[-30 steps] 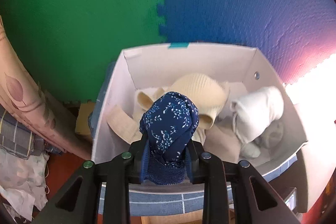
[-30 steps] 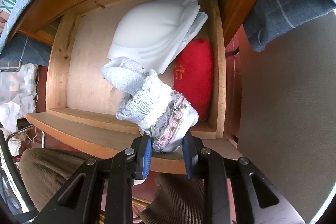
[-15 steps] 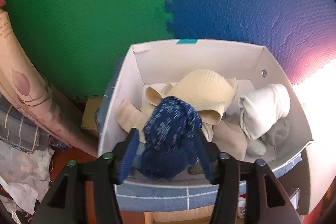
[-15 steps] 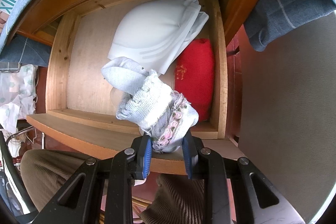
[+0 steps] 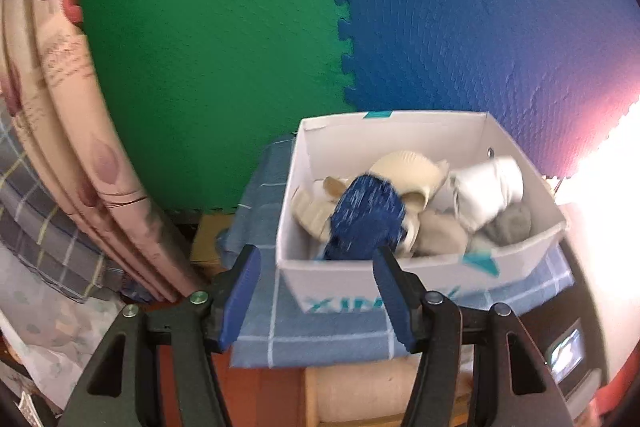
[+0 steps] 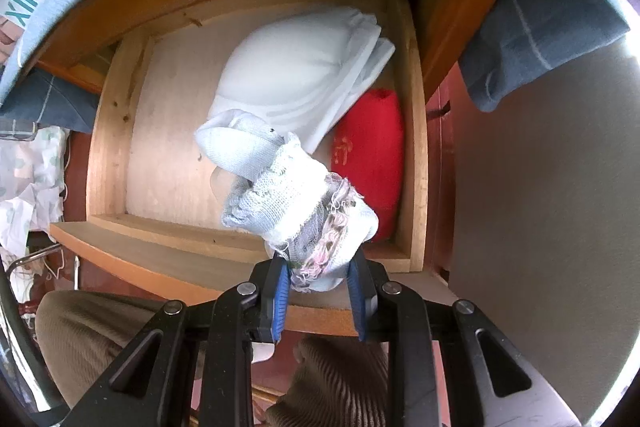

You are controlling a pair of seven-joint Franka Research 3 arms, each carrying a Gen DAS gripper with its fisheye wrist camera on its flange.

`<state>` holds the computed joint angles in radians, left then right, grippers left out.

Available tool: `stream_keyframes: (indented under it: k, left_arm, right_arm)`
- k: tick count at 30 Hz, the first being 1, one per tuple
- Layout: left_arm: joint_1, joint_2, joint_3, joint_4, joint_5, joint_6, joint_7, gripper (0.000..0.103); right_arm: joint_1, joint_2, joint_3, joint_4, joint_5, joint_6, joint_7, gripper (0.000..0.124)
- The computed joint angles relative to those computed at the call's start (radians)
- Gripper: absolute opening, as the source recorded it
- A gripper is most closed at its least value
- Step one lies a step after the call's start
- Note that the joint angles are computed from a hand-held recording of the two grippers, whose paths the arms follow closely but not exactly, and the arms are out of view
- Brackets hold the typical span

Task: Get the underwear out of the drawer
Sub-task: 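Move the left tool back to the drawer while the right tool lifts the sock toward the box, then lower the white sock into the white box and open the right tool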

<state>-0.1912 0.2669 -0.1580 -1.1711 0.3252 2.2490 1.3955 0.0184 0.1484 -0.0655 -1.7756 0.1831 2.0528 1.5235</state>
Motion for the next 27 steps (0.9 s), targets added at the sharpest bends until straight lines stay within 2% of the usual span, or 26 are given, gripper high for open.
stream_keyframes:
  k: [4, 8, 15, 22, 27]
  left_arm:
    - [0.021, -0.162, 0.009, -0.289, 0.044, 0.117, -0.057, 0.061]
    - [0.045, -0.248, 0.003, -0.485, 0.067, 0.159, -0.111, 0.061]
    - [0.065, -0.291, -0.008, -0.663, 0.069, 0.166, -0.187, 0.061]
    - [0.077, -0.301, -0.006, -0.742, 0.042, 0.191, -0.233, 0.061]
    - [0.084, -0.299, -0.001, -0.761, 0.015, 0.207, -0.231, 0.061]
  right_arm:
    - [0.001, -0.033, 0.0, -0.041, -0.002, 0.067, -0.003, 0.023]
    - [-0.002, -0.064, 0.0, -0.066, 0.016, 0.116, -0.012, 0.023]
    - [-0.009, -0.122, -0.001, -0.049, 0.034, 0.095, -0.048, 0.023]
    - [-0.022, -0.203, -0.008, 0.001, 0.03, 0.086, -0.077, 0.023]
    - [-0.027, -0.207, -0.009, 0.119, 0.039, 0.097, -0.078, 0.023]
